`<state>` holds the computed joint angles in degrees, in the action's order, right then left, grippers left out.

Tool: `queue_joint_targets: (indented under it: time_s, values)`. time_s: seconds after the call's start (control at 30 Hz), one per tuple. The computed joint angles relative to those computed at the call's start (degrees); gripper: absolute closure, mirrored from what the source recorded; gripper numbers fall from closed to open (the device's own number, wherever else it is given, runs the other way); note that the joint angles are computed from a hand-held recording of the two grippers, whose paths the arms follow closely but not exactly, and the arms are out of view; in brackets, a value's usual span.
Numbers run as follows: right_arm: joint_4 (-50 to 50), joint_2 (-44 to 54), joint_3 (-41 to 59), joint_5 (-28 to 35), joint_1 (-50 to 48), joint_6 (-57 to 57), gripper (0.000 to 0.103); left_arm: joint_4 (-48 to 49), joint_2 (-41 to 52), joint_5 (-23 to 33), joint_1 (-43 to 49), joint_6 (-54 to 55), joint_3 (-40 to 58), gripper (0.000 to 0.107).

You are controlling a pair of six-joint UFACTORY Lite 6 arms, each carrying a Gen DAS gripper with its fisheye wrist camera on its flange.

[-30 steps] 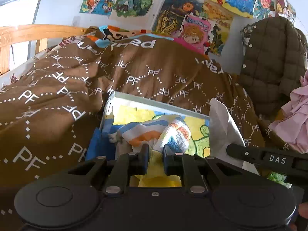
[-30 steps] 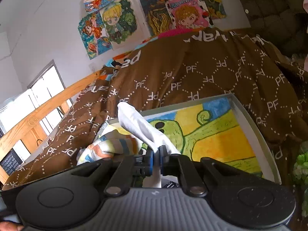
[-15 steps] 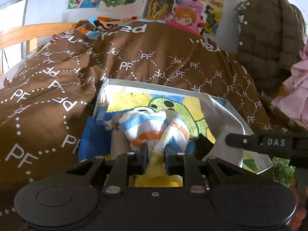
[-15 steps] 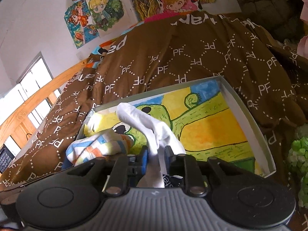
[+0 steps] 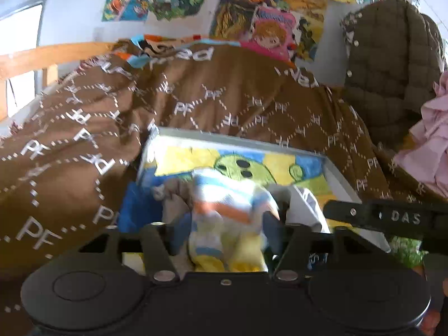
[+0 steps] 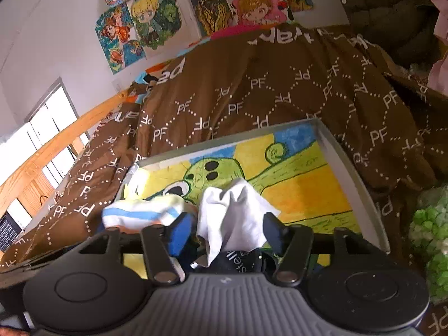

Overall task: Organize soft objects
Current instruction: 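Carry the striped hat with the left gripper into the grey tray and release, then withdraw the left gripper from the tray back toward the pile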

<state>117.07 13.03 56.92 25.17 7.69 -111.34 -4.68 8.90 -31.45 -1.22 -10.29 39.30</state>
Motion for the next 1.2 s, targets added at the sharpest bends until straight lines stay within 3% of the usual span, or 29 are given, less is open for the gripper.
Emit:
queue_joint_targets:
  time_s: [0.27,0.57,0.97,1.2]
  values:
    - [-2.69,-7.58,-4.63,2.74,-2.91,1.75,0.017,-6.16,-9.06,0.22,-1.74,3.46,-4.61,0.027]
    - [0.04,-22.92,-14.17,4.84,-5.67,-2.62,0.0,-22.93,-26.1,1.12,-6.8,16.46,-13.15,0.011]
    - [-6.17,-45.63,-25.17,7.15,-10.24,-0.08,0.0,-60.88,-49.21,-1.53,-21.07,50.61,-20.09,0.005]
    - [-22.7,-60.23,-31.5,12.15,-18.12,15.67,0.0,-79.25,-60.56,-11.79,-34.77,68.33,-22.88,0.005]
